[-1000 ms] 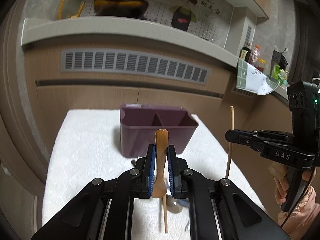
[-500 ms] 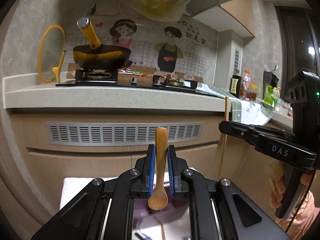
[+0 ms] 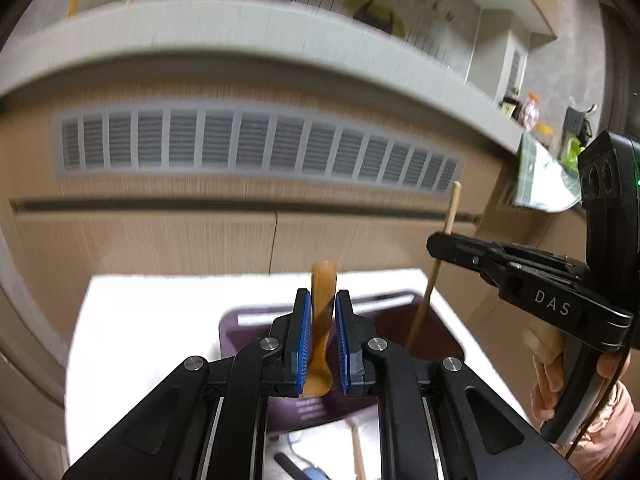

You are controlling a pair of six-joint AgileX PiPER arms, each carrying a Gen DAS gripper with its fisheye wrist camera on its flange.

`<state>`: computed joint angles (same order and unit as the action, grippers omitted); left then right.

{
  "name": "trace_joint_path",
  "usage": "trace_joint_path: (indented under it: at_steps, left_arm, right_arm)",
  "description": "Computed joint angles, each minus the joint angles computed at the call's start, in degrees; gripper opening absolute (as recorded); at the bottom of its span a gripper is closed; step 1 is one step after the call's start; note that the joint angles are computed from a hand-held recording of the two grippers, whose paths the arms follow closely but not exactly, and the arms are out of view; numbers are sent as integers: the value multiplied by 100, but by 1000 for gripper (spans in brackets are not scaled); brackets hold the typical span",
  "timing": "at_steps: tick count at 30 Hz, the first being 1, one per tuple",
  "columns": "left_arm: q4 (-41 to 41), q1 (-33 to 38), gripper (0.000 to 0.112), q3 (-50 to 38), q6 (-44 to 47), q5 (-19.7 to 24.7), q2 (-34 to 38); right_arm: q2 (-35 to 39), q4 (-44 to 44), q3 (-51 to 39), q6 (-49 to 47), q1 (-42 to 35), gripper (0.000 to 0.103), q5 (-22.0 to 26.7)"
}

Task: Organize utensils

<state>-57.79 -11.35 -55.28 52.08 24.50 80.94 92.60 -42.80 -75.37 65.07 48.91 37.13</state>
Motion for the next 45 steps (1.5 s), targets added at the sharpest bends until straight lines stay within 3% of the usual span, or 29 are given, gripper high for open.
trace_joint_path:
  at_steps: [2,4,11,17,21,26,29,32,35,38,42,45]
  left_arm:
    - [47,-17,15,37,-21,3,89]
    - [113,-45,17,110,-70,-34,44]
    - [301,253,48,901,-150,114,-988]
    - [1267,291,52,1862,-950,343,-1889]
    - [1641,442,61,2492,-1375,513,-2389]
    - [1441,826,61,3027,-1033,994,-2575]
    - [1393,747,61,3263,-1039,1109,-2636]
    - [1680,98,61,3313,-1527,939,-2753]
    - [2534,-825,61,3274,-2725,530,-2888]
    - [3046,-1256,64,3235,-3477,414,-2983]
    - [3746,-1545,65,3234,-4326,469,-3159]
    - [4046,-1434,65,3262,-4539,745,-3437]
  right_arm:
    - [14,639,143,-479,-193,8,-237]
    - [-3,785,237,-564,-216,17,-168]
    - [-537,-239,823,465,781,48,1067]
    - [-625,97,1286,702,1623,60,1603]
    - [-593,394,1604,867,2119,57,1590]
    - [-772,819,2142,1194,2506,50,1218]
    - [-841,862,2289,1573,2776,44,1403]
    - [-1177,732,2633,2211,3069,44,1765]
    - [-1418,785,2951,2509,3226,44,1762]
    - [-1440,901,3210,2527,3115,28,1371]
    - [-1151,737,3223,2417,2755,25,890]
    - [-787,795,2916,2090,2592,11,1032]
